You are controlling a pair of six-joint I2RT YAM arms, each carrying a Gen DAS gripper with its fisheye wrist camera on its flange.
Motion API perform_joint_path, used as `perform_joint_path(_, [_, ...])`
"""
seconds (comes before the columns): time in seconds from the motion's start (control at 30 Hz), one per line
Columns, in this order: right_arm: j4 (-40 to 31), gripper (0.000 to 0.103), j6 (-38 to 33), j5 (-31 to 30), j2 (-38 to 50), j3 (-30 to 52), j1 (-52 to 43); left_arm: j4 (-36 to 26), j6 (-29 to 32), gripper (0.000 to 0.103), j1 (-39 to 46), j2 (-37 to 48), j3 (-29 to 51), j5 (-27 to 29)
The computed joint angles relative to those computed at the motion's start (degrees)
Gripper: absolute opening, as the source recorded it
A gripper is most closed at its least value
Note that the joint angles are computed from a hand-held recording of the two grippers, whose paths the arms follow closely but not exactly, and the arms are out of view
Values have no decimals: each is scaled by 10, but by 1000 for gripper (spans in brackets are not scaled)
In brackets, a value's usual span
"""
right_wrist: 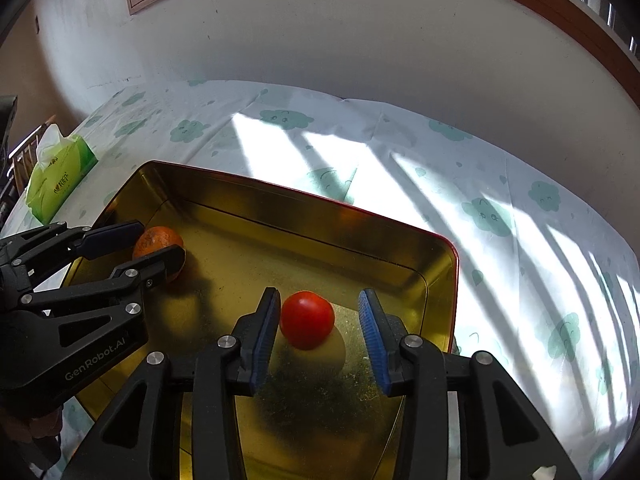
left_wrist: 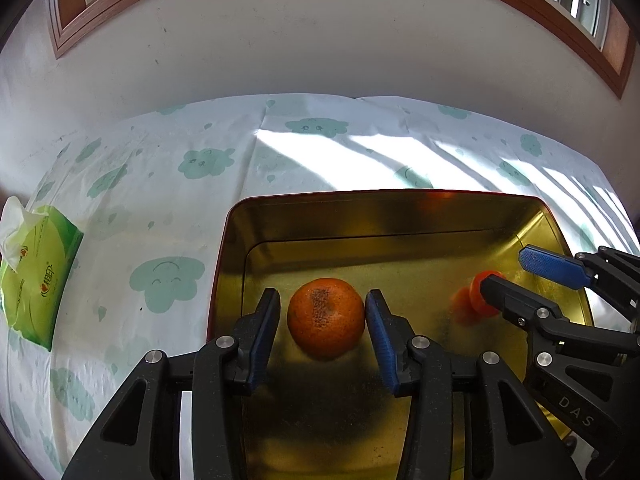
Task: Organize fruits
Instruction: 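Carry both fruits over the TOFFEE tin and release them inside, then withdraw both open tools from the tin toward the remaining fruit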
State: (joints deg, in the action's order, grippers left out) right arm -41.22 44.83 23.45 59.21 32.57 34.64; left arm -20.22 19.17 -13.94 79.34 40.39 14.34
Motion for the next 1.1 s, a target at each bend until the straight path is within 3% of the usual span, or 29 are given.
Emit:
perform_joint_path(0.3, [-93, 42, 84, 45, -44, 30, 82, -56, 13, 49, 15, -87, -12, 14])
perform_joint_path(0.53, [-184, 42, 190, 85, -59, 61, 179, -122, 49, 49, 50, -175, -20, 29])
perform_joint_path(0.87, [-356, 42, 453, 136, -30, 120, 395, -252, 138, 49, 153, -297, -27, 88])
perform_joint_path(1.1, [-448, 42, 667, 126, 31, 153, 565, -377, 261, 49, 276, -383, -35, 153])
